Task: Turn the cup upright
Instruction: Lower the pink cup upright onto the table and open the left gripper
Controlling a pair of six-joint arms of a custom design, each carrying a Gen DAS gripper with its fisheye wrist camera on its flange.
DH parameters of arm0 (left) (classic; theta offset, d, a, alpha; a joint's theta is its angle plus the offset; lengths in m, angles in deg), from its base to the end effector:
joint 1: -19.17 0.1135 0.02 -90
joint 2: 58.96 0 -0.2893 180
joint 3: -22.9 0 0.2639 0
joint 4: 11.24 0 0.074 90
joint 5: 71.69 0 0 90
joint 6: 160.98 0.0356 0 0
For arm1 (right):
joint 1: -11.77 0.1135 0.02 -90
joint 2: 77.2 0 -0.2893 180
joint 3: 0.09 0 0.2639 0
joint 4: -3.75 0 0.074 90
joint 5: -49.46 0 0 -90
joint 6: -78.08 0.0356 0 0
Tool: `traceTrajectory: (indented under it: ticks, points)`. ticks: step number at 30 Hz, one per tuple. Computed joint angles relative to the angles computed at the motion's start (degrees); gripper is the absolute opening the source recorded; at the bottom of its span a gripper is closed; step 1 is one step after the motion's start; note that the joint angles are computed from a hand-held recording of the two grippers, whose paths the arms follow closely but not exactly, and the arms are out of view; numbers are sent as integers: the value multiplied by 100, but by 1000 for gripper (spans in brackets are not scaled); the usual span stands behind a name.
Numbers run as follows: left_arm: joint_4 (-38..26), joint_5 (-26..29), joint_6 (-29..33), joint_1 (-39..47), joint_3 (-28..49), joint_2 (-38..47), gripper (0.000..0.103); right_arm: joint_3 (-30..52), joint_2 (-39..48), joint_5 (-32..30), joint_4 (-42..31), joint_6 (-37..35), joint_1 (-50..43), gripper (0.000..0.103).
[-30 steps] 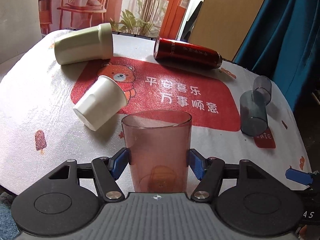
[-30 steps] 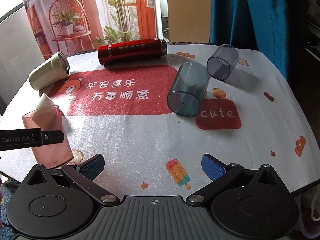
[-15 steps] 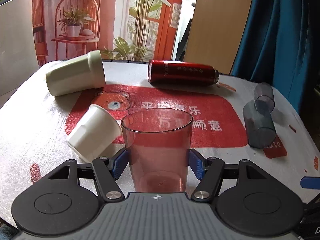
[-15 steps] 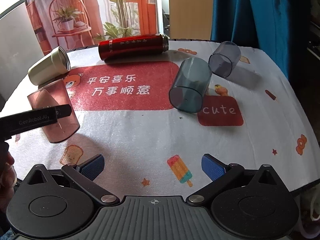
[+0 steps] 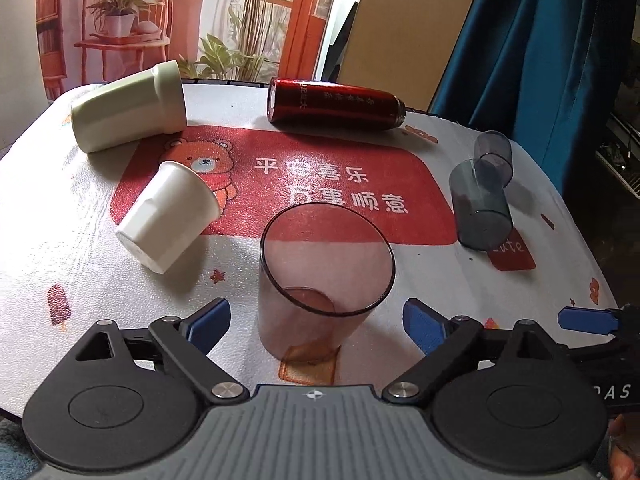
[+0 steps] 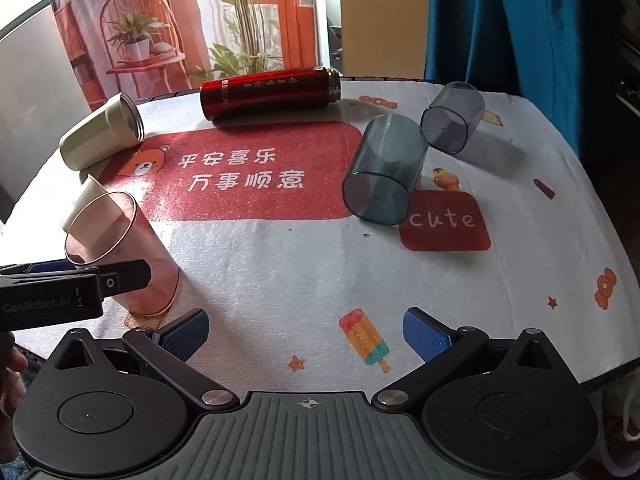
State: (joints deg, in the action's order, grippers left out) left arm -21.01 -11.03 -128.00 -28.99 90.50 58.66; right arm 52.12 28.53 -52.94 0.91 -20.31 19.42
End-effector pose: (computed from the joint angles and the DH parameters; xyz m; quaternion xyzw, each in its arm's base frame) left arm 0.2642 -0.2689 0.0768 -0.1379 0.9261 -0.0517 0.3474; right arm 0.3118 0.0496 0.0892 -0.1637 0.9380 0.1015 0.2883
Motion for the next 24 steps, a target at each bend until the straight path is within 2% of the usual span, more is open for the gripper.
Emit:
traceTrajectory:
  ticks: [5, 15, 24]
  points:
    - [-560, 51, -133, -78, -227, -496, 95, -58, -225, -64, -142, 41, 64, 103]
    - [-2523, -621, -1017, -595, -642, -1957, 101, -368, -1222, -281, -744, 93, 226, 103]
    - [-4763, -1220, -2634, -1523, -173, -2631, 103, -955, -2904, -369, -1634, 153, 244, 103]
